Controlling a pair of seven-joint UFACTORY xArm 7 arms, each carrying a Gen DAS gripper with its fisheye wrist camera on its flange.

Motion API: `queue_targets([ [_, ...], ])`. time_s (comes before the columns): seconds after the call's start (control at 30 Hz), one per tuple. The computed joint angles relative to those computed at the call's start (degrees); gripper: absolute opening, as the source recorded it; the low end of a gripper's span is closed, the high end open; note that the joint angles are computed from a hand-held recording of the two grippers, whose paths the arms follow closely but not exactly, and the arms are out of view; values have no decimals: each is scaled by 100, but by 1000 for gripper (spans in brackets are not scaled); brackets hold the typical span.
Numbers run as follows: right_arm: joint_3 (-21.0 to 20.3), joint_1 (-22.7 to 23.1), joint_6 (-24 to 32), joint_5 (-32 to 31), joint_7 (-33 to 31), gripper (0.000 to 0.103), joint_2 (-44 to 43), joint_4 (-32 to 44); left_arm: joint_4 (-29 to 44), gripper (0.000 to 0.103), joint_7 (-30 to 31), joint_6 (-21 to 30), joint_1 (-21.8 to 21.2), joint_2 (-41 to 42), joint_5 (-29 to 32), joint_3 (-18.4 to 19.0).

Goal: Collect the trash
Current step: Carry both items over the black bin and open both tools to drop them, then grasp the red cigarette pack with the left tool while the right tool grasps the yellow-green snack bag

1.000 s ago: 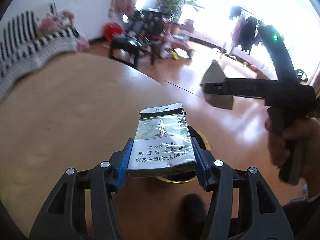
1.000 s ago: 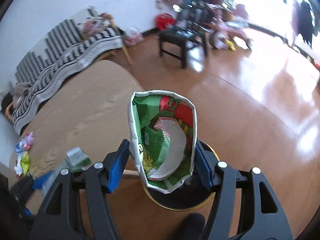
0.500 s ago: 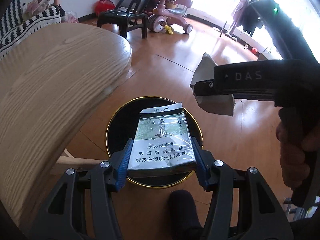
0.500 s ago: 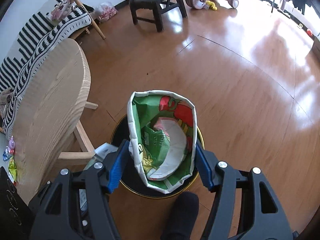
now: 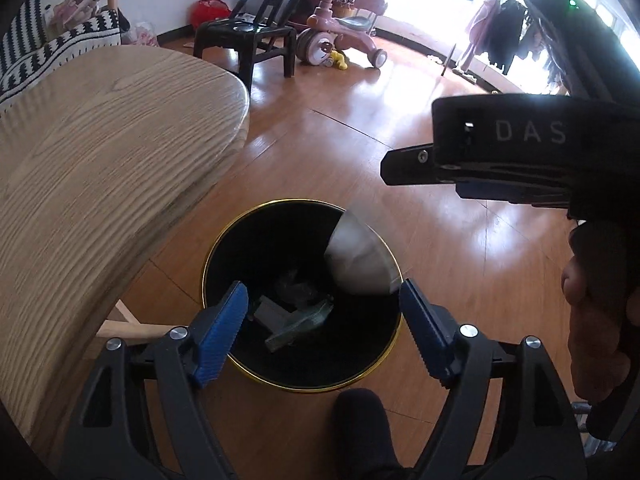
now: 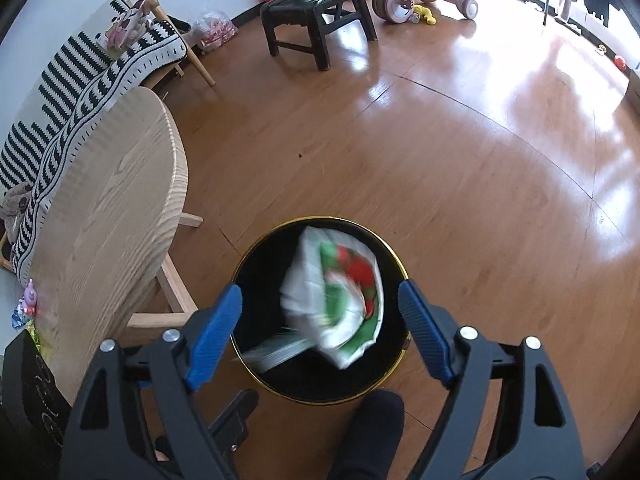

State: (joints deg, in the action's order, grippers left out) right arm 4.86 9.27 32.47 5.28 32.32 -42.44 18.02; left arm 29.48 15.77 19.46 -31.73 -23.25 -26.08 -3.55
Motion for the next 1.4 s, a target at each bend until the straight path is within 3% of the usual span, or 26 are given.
queue_targets([
  [0.17,117,-50,73,-65,157,78,-124,146,-63,79,107,193,-30,-260,-21,73],
  [0.33,522,32,35,-220,544,81,-263,545,-354,85,264,886,232,-1421,278,257],
  [0.5,1140,317,-140,-494,987,83,135,1324,-673,92,693,1864,1132,-3093,1192,581],
  [0.67,1912,561,-451,-1000,1493,86,1226,2495,-577,93,1285,2677,2628,-4027,1976,1435],
  [0.83,2621,734,-763,-1820,2201,87,2845,3885,-19,94,1645,2600,4061,-3453,2232,2422],
  [0.93,3096,833,-589,-2951,2940,87,4065,4963,482,94,1881,2523,4514,-2837,2111,2971],
  [1.0,3147,1184,-393,-3589,3256,87,4884,5700,777,94,2145,2376,4666,-2477,2023,3242],
  [1.13,2886,2060,-38,-4111,3415,87,6136,6957,1065,94,2711,1893,4902,-1856,1872,3601],
  [1.37,2286,3126,336,-3835,2890,87,7539,8550,1598,94,3687,1368,4769,-606,1150,4127],
  [1.4,2336,3082,325,-3826,2882,87,7587,8563,1623,94,3831,1226,4726,-437,1017,4154],
])
